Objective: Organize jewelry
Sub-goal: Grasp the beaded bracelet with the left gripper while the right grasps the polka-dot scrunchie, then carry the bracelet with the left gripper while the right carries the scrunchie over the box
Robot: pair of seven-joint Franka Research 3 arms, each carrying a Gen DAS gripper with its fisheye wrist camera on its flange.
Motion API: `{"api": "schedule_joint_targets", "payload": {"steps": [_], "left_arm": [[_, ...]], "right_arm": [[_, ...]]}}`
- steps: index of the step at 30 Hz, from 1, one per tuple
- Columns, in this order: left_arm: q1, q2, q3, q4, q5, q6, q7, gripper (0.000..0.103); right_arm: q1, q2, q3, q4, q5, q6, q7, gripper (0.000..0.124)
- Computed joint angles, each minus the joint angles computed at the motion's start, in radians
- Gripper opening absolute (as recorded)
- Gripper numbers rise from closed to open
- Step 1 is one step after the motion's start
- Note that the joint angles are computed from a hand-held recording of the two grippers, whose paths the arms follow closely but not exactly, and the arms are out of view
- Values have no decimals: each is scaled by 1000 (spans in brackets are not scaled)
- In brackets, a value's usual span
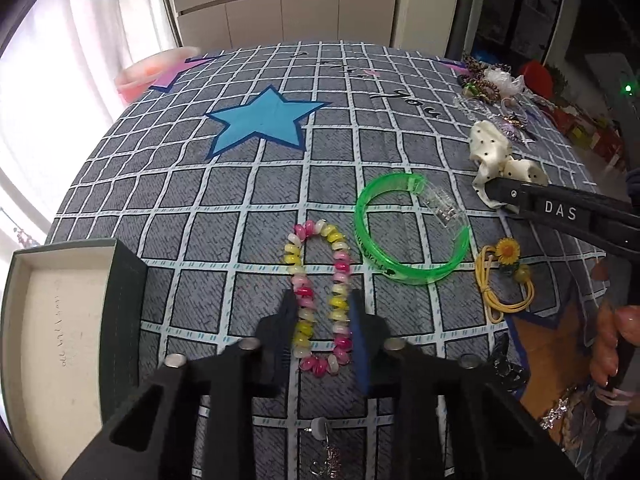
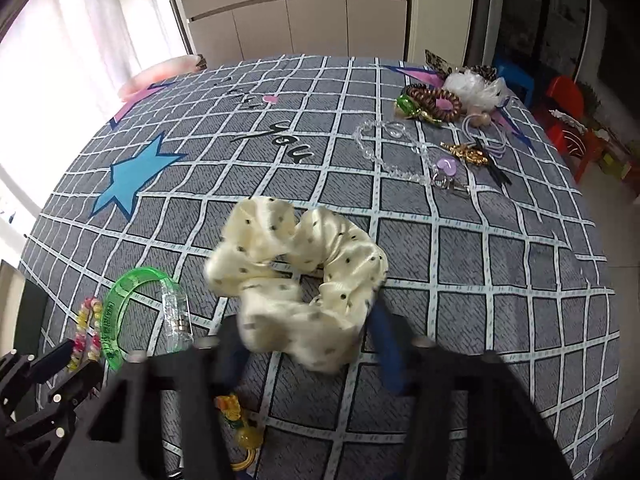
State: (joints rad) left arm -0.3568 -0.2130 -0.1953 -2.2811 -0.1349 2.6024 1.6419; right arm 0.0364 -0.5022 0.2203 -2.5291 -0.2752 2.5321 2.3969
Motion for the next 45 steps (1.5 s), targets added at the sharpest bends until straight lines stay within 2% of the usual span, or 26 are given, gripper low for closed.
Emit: {"api": "schedule_joint_targets", "payload": {"steps": [3,8,10,15,18,24,30,35,40,45], "left_arm": [[-11,-6,17,10,-63,-14,32,24],[-5,-50,26,30,-98,-51,28,23],[-9,-84,30,25,-101,-62,37,23],[-55,-190,76,-38,-155,-36,129,22],[-73,-270,121,-84,-202,-57,161,22],[-17,-466,210,-163,-188,-140,175,22],[73,-548,293,-179,-112,-191,250,22],[133,-530,322,-190,-75,-192,301,22],[163,-437,327,-194,-92,-161,328,22],[191,-357,302,-197,-105,-131,345,22]], "right_arm": [[11,-7,-19,-7,34,16,-2,26],[47,-83,-58,-32,146,15,-40,25],[53,-118,-53,-31,179,-2,-53,25],[56,-213,-3,-36,204,-37,-55,25],[67,-288,41,-52,217,-66,-25,25],[136,-325,121,16,247,-169,34,25],[188,-226,195,157,235,-158,83,25],[214,-18,242,320,167,-148,105,25],[249,192,246,445,87,-137,135,25],[297,351,189,510,67,-119,124,25]]}}
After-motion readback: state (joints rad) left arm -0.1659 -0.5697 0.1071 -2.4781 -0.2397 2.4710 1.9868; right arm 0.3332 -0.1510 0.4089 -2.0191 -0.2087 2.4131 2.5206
